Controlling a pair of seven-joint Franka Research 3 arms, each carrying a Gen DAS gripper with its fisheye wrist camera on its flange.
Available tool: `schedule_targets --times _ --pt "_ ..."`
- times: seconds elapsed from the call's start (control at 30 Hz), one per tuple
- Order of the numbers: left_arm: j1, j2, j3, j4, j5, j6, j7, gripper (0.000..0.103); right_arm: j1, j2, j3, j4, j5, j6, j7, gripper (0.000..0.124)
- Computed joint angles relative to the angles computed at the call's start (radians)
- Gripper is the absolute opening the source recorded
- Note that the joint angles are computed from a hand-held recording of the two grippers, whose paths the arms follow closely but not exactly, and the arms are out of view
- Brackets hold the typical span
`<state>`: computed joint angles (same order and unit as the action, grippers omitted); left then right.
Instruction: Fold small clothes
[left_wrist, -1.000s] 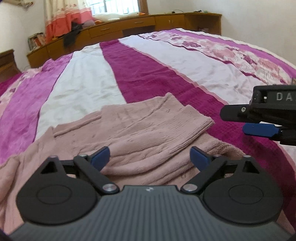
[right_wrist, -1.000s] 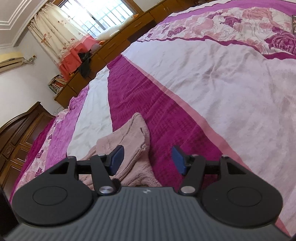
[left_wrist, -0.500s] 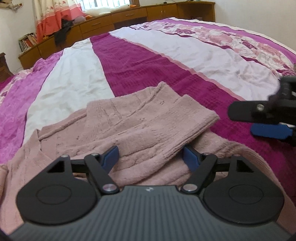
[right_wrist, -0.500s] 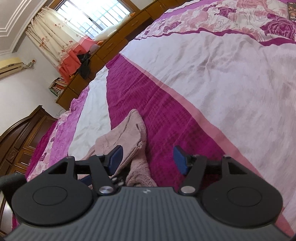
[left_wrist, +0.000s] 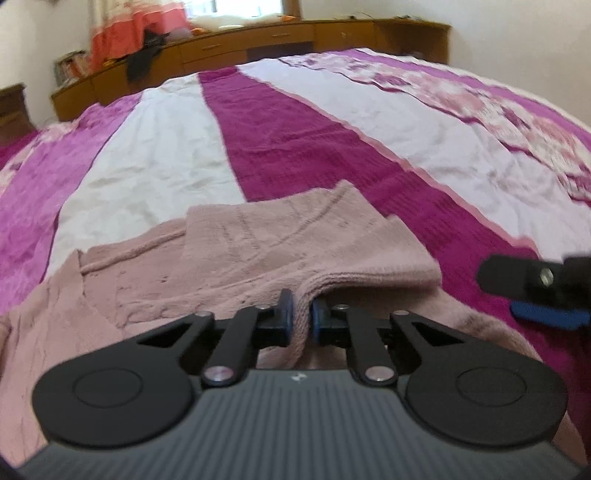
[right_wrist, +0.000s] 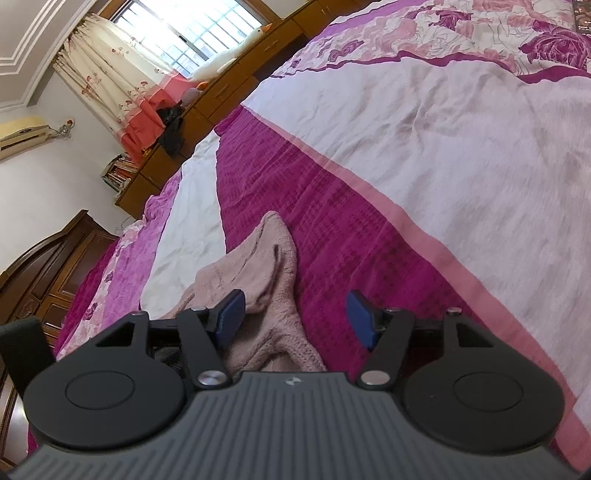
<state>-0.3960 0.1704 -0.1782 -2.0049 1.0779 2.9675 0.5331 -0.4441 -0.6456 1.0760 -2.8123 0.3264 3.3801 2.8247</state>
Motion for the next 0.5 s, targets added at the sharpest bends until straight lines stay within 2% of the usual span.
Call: schedule_targets --times 0.13,0.23,0.5 --pt "0.001 -0.038 0.028 -0.01 0.108 0.018 -0.162 0.009 0.001 0.003 -0.001 0.003 -0.005 -0.003 -0.002 0.069" --pt "0.03 -0.077 0.025 -0.023 0.187 0.028 -0.281 0.008 -0.005 0.011 0.002 0.011 -0.012 -0.004 -0.007 0.069" --pt "0.137 -0.182 -0.011 -0.085 0.269 0.0 -0.428 0.008 -0.019 0.015 0.015 0.027 -0.021 -0.006 -0.019 0.069"
